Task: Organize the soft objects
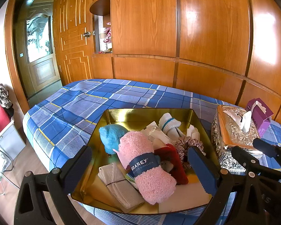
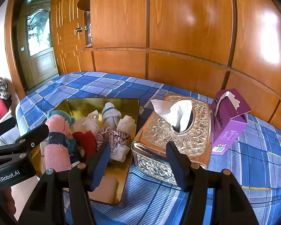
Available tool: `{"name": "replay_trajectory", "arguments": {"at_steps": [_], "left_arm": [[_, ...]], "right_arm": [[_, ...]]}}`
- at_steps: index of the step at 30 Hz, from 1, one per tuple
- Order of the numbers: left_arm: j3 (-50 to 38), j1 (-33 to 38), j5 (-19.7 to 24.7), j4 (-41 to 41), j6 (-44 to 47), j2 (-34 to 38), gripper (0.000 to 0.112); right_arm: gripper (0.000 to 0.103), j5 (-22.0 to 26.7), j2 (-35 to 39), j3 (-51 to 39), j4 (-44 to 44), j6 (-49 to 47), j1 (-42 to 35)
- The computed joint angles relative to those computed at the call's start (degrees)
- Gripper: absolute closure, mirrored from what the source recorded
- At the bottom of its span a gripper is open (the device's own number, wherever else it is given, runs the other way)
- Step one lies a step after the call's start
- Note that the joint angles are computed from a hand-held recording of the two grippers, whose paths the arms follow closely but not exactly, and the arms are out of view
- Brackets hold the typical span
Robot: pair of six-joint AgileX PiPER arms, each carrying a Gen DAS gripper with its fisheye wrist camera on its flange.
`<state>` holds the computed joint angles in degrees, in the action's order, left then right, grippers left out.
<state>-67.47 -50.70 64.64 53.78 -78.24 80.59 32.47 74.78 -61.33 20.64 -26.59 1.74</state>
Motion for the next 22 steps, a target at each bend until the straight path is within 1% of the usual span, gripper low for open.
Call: {"name": "replay_trajectory", "arguments": {"at_steps": [11, 16, 22], "left_arm": [[0.0, 0.0, -0.6, -0.7, 0.1, 0.1, 0.010], [1.6, 0.0, -2.4, 0.1, -1.4, -0.9, 0.010], [1.3, -0.1, -1.7, 0.4, -1.2, -0.3, 0.011]], "right_arm": [[0.041, 0.0, -0.1, 0.2, 0.2, -0.1, -0.3], [0.041, -0.1, -0.2, 0.4, 0.7, -0.8, -0.8], [0.041, -0.5, -0.3, 0.6, 1.8, -1.5, -1.9]]}}
